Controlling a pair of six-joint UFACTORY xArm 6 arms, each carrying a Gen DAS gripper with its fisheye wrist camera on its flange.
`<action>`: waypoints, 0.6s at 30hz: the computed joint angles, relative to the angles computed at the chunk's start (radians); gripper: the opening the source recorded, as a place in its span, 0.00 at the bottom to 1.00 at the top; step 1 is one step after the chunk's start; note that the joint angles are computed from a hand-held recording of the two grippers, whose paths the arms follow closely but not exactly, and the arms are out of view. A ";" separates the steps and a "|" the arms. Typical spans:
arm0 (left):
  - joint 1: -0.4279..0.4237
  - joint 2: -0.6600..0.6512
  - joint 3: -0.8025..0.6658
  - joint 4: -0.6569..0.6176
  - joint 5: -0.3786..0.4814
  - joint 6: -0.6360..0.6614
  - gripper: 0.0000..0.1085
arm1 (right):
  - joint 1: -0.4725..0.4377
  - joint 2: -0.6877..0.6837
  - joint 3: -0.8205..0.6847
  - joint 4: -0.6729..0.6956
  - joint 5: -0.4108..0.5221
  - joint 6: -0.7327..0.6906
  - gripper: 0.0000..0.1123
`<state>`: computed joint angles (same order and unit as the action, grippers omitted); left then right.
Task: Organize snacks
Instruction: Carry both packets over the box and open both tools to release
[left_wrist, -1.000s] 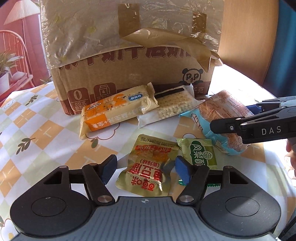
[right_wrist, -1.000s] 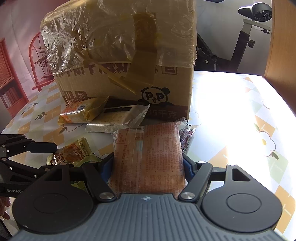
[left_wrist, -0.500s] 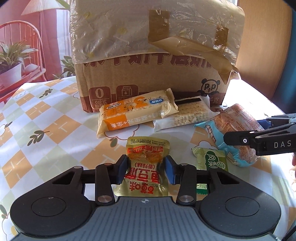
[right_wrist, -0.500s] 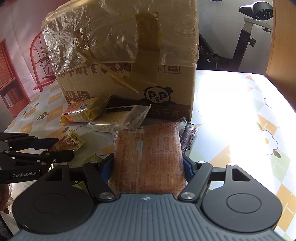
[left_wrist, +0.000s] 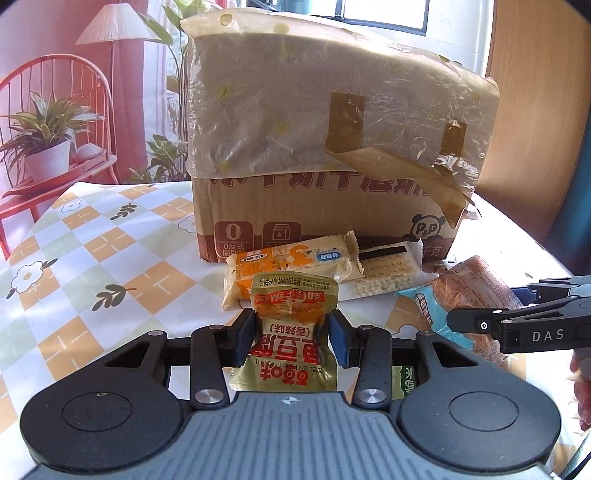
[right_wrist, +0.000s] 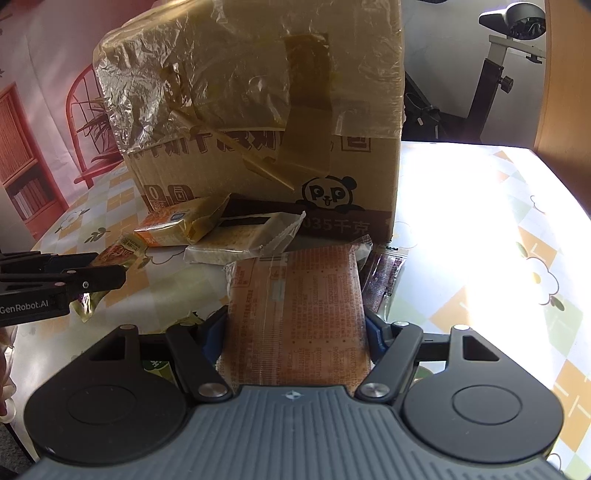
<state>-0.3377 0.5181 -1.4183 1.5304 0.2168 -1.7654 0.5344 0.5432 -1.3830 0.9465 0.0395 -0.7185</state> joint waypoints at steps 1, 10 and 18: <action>-0.002 -0.005 0.001 0.012 0.003 -0.012 0.42 | 0.002 -0.003 0.001 0.011 -0.005 -0.009 0.64; -0.017 -0.043 0.005 0.074 0.028 -0.076 0.42 | 0.017 -0.036 -0.005 0.158 -0.049 -0.153 0.64; -0.032 -0.075 0.021 0.116 0.056 -0.119 0.42 | 0.031 -0.063 -0.009 0.309 -0.054 -0.304 0.64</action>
